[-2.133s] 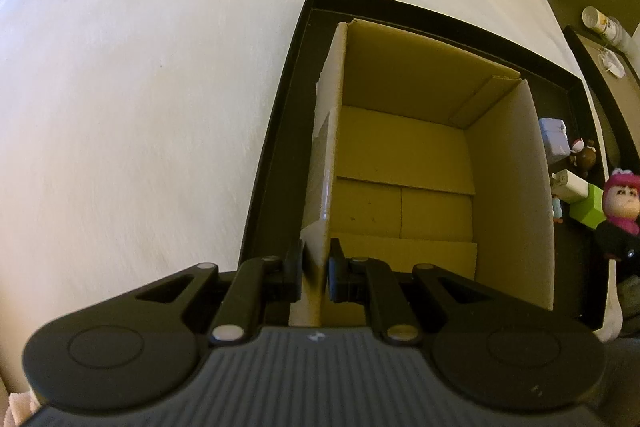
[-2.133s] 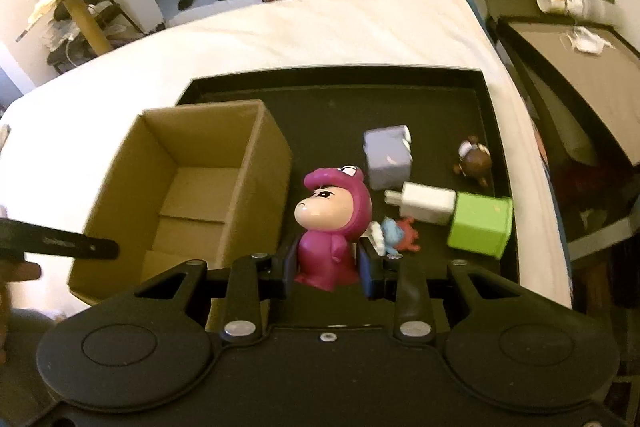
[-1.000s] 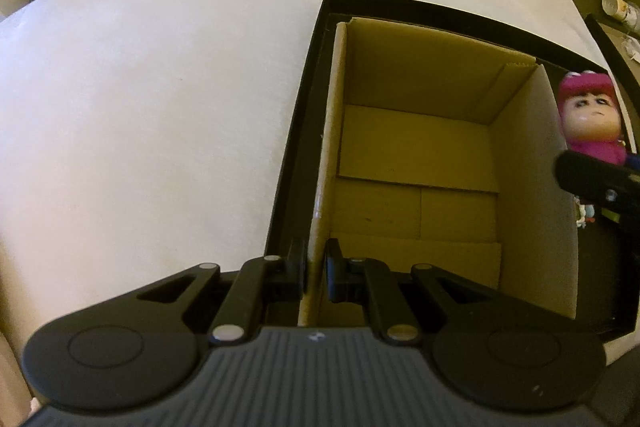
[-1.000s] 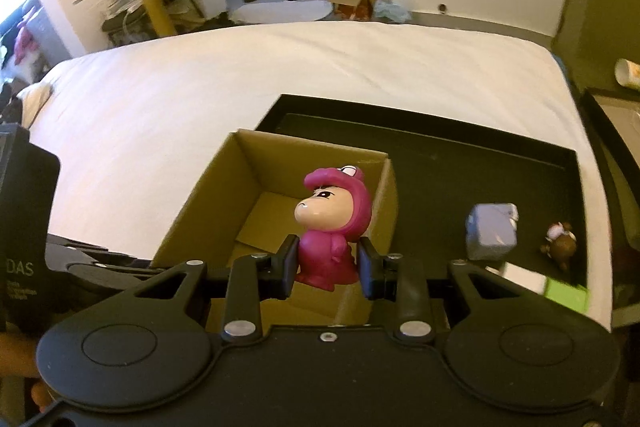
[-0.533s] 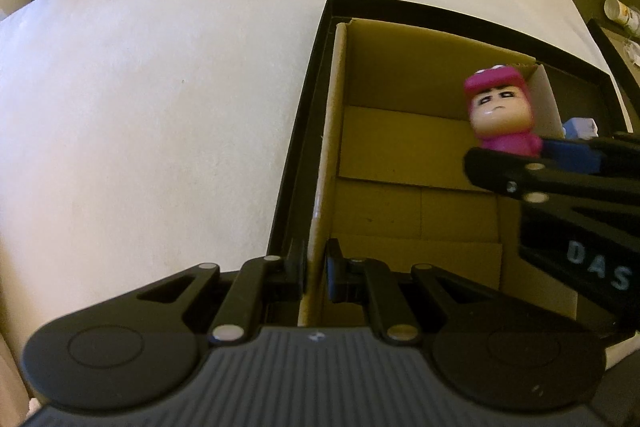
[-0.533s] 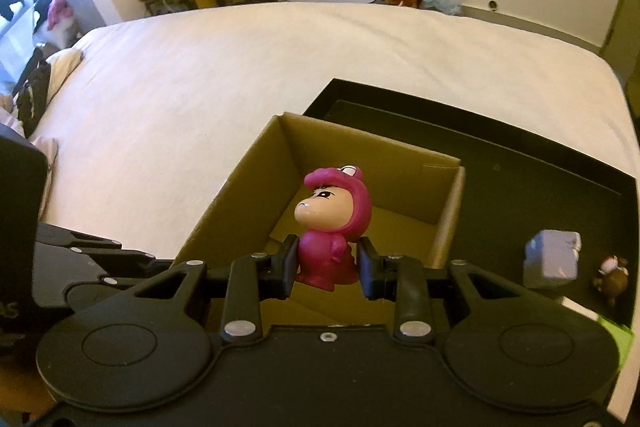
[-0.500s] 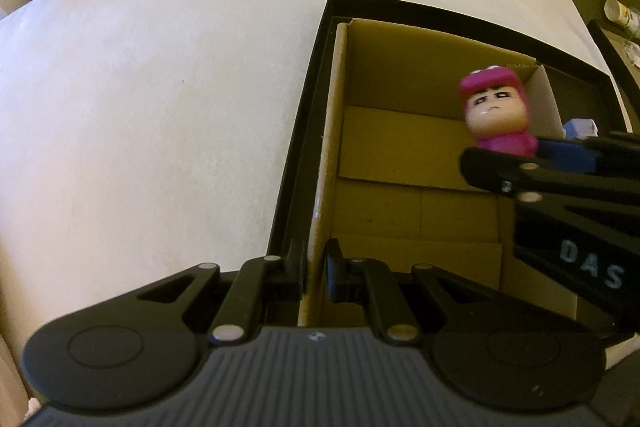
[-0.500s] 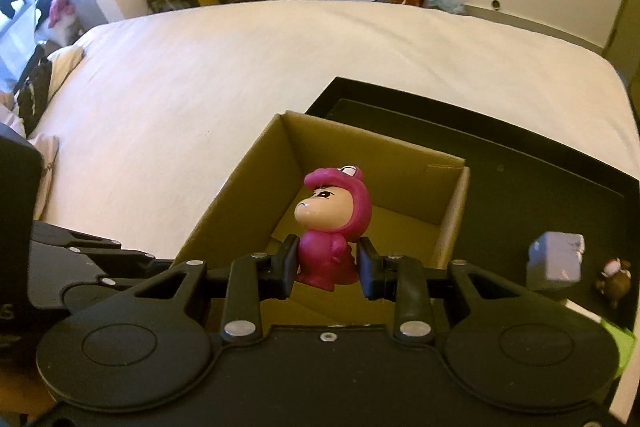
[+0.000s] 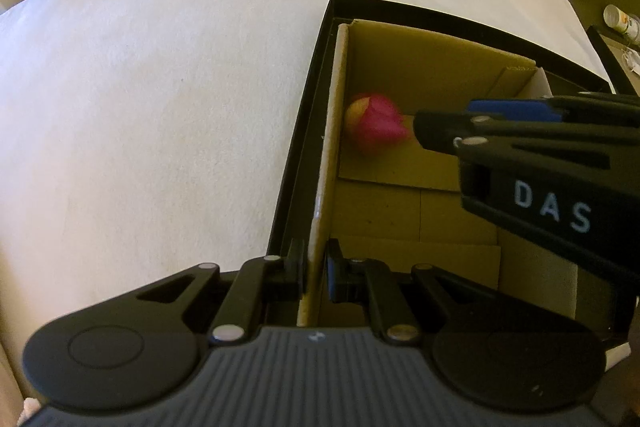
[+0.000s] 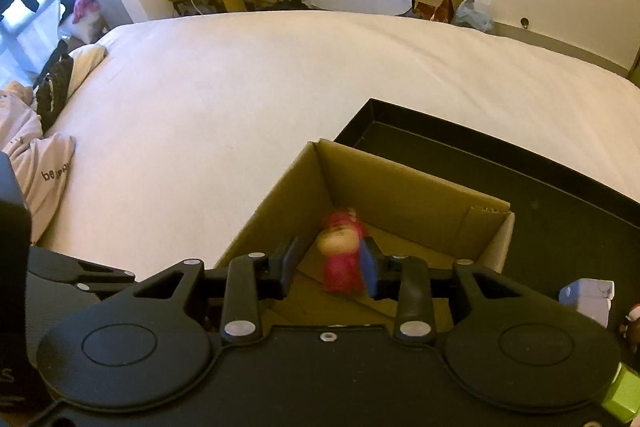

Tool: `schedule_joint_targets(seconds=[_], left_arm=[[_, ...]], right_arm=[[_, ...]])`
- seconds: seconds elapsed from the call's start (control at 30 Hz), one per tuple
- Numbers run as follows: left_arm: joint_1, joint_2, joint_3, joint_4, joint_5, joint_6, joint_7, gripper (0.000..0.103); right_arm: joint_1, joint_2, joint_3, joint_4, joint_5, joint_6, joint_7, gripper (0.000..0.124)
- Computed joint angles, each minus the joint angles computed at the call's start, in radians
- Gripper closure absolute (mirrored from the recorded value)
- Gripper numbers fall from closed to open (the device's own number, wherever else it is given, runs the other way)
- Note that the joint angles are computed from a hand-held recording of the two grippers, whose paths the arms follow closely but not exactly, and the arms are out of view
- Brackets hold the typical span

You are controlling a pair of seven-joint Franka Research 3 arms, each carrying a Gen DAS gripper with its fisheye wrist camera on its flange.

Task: Organize rigid objects
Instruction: 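Open the right gripper to drop the figurine into the box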

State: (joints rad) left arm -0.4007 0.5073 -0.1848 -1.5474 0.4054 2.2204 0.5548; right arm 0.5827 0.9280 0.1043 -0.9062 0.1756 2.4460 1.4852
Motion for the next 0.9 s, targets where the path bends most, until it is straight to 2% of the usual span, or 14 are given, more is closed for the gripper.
schedule_joint_targets(seconds=[0.1,0.23,0.33,0.47,0.9], left_arm=[[-0.003,0.004,0.000,0.007,0.003,-0.006,0.006,0.094],[-0.004,0.007,-0.001,0.013,0.003,-0.009,0.011,0.094],[-0.003,-0.003,-0.001,-0.003,0.007,0.014,0.012,0.094],[-0.002,0.004,-0.010,0.007,-0.001,0.011,0.049,0.095],[-0.026,0.019,-0.005,0.035,0.026,-0.006,0.108,0.095]], right_arm=[[0.000,-0.018,-0.007,-0.028,-0.002,0.009,0.011,0.089],[-0.007,-0.065,-0.010,-0.107,0.000,0.039,0.030,0.082],[-0.011,-0.107,-0.014,-0.174,-0.006,0.061,0.039,0.081],[-0.015,-0.176,-0.025,-0.293,-0.016,0.129,0.065,0.075],[-0.047,-0.333,-0.046,-0.567,-0.037,0.278,0.147,0.074]])
